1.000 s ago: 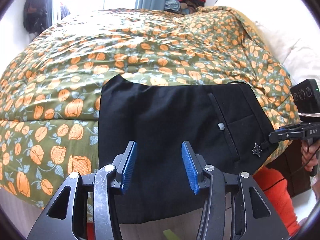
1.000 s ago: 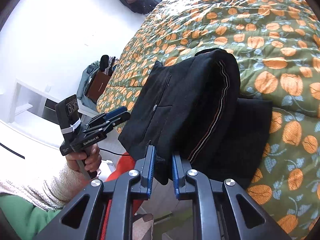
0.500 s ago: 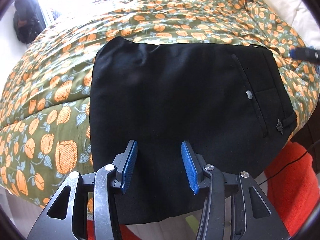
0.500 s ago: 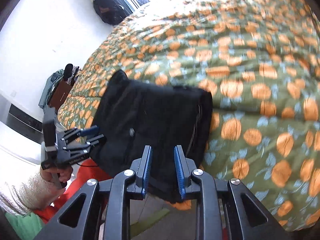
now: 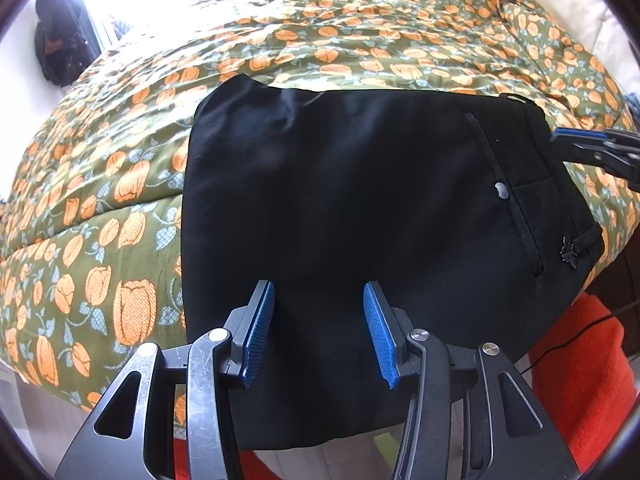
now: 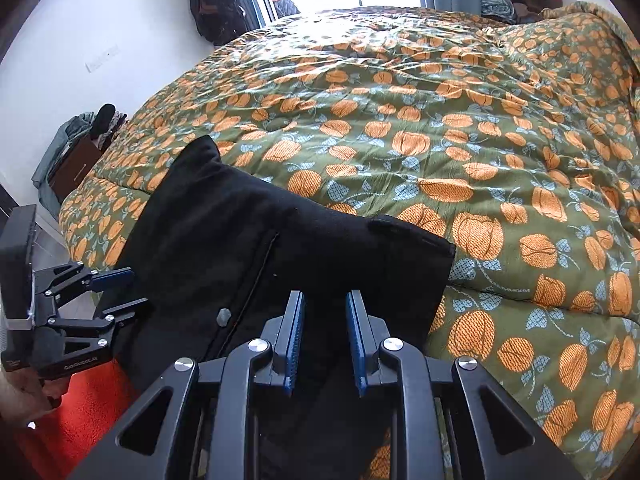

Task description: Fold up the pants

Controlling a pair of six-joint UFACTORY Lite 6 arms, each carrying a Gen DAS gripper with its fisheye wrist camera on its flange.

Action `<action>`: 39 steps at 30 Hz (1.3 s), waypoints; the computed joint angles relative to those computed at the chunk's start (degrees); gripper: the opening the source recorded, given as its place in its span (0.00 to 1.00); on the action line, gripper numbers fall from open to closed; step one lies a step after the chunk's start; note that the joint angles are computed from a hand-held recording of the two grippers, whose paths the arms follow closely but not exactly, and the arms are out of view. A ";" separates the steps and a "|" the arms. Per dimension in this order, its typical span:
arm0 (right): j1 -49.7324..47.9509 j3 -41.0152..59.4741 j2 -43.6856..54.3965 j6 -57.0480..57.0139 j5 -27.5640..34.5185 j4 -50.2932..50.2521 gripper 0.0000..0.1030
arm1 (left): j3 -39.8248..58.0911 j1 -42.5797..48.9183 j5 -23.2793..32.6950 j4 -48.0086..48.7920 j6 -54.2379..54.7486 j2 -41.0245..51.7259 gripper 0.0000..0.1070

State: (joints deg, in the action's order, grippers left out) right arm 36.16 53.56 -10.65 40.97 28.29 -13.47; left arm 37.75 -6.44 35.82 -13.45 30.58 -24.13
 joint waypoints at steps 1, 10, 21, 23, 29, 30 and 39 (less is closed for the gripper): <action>2.98 -0.81 -2.82 4.18 1.79 -3.59 0.22 | -0.08 0.04 -0.03 0.03 -0.06 -0.12 0.45; 16.36 -17.39 -13.85 24.84 -3.61 -9.56 0.35 | 0.69 3.78 5.62 -2.66 4.59 -2.80 0.68; 1.64 -29.44 -36.07 21.52 1.13 -7.78 0.71 | 18.73 26.79 5.59 -19.88 24.36 14.53 0.87; -0.17 -28.45 -33.91 24.33 3.08 -13.05 0.71 | 26.42 26.48 -2.79 -18.76 19.35 24.96 0.94; -13.45 -30.55 -24.88 26.27 1.05 -20.81 0.71 | 43.10 25.23 -18.89 -16.52 10.50 49.32 0.94; -14.14 -31.26 -23.49 29.69 1.38 -24.94 0.71 | 44.65 24.62 -19.82 -13.90 8.72 52.35 0.94; -17.54 -38.88 -19.59 47.67 -5.61 -44.22 0.95 | 44.19 23.20 -22.48 -10.75 8.54 58.16 0.96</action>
State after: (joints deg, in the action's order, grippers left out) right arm 18.62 14.68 -30.24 88.64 22.68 -57.69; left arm 81.95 16.76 13.34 -24.20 39.12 34.04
